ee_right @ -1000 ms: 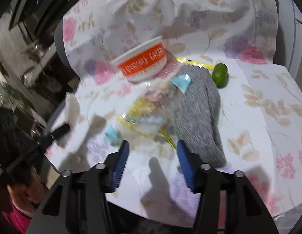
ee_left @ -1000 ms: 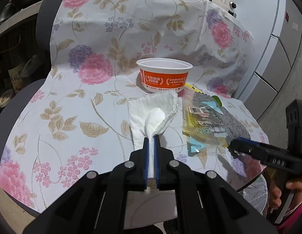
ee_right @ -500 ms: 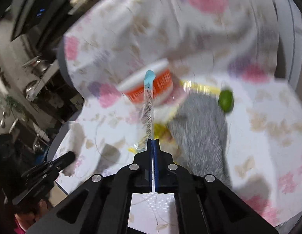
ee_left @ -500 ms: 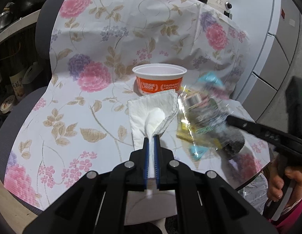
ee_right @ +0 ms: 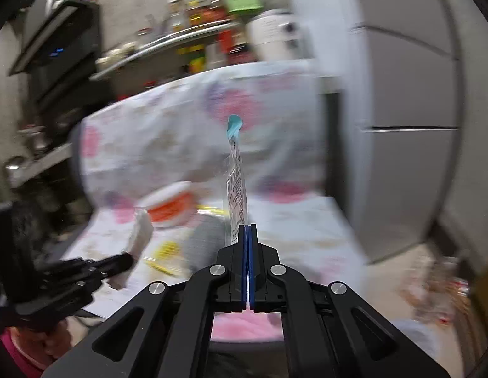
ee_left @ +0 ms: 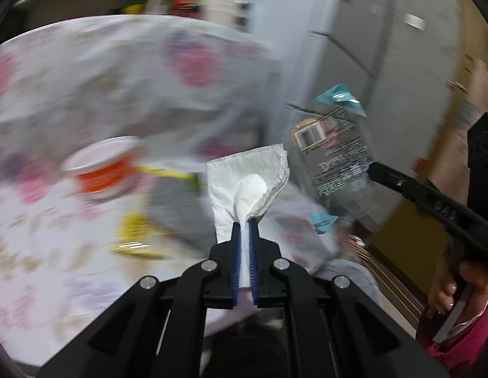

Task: Collect trash
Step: 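Carry tissue and wrapper to the bin and open both tools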

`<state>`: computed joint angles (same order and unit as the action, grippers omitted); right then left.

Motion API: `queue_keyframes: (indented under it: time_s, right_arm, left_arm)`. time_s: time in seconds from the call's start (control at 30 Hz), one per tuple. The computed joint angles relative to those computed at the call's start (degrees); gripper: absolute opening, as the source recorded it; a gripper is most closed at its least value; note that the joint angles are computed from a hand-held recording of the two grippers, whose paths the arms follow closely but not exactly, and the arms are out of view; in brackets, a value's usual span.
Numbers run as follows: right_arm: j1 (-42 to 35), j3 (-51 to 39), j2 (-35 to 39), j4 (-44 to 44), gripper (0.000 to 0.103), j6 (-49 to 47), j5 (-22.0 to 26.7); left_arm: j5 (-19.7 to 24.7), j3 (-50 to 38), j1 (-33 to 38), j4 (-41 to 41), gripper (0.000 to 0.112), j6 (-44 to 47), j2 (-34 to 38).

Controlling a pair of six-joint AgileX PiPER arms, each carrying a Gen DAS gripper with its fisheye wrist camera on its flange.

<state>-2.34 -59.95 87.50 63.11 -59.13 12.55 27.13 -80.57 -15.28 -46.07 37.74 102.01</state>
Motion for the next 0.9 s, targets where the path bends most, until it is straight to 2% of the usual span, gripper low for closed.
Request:
queue_keyframes:
  time_s: [0.13,0.27,0.4,0.47,0.57,0.67,0.7,0.77,0.8,0.83,0.9]
  right_arm:
    - [-9.4,8.6,-4.9,0.1,0.001,-2.3,-1.8]
    - [-20.7,14.9,-5.2,5.5,0.001,-10.0,-2.2]
    - [-32.9,18.2,0.3,14.3,0.001,-20.8,0.3]
    - [-37.8,17.1,6.2,14.5,0.001,-21.3,2.8]
    - [-41.8,15.4,11.3,15.8,0.002,-22.6,5.6]
    - [-42.7,13.4,14.7,16.7,0.005,-23.1,5.6]
    - [-42.8,12.9,15.1,16.6,0.007,-22.9,5.6]
    - [-43.0,12.2,15.7,16.0,0.009,-21.8,5.5]
    - [-43.3,12.0,15.7,15.7,0.012,-21.0,6.4]
    - [-42.8,11.9,15.3,15.3,0.016,-19.6,6.2]
    - [-43.5,12.4,14.0,16.6,0.023,-20.9,6.0]
  left_arm:
    - [0.9,-5.6,-9.1,-2.7,0.003,4.3,5.9]
    - [5.2,-16.0,-16.2,-3.4,0.003,4.8,15.8]
    - [12.6,-32.3,-22.3,3.9,0.003,-3.0,28.6]
    - [16.8,-40.8,-24.4,7.7,0.003,-8.1,34.5]
    - [23.4,-53.9,-25.7,11.4,0.003,-13.9,42.4]
    - [26.5,-61.6,-26.4,13.5,0.004,-17.0,46.5]
    - [27.8,-64.1,-26.3,13.8,0.008,-17.9,47.7]
    - [29.7,-68.7,-26.2,14.7,0.023,-20.2,50.0]
    - [29.4,-68.6,-26.1,14.6,0.035,-20.2,50.0]
    - [28.8,-68.2,-26.2,14.4,0.041,-20.3,49.9]
    - [26.8,-65.3,-26.3,14.1,0.042,-19.8,48.4]
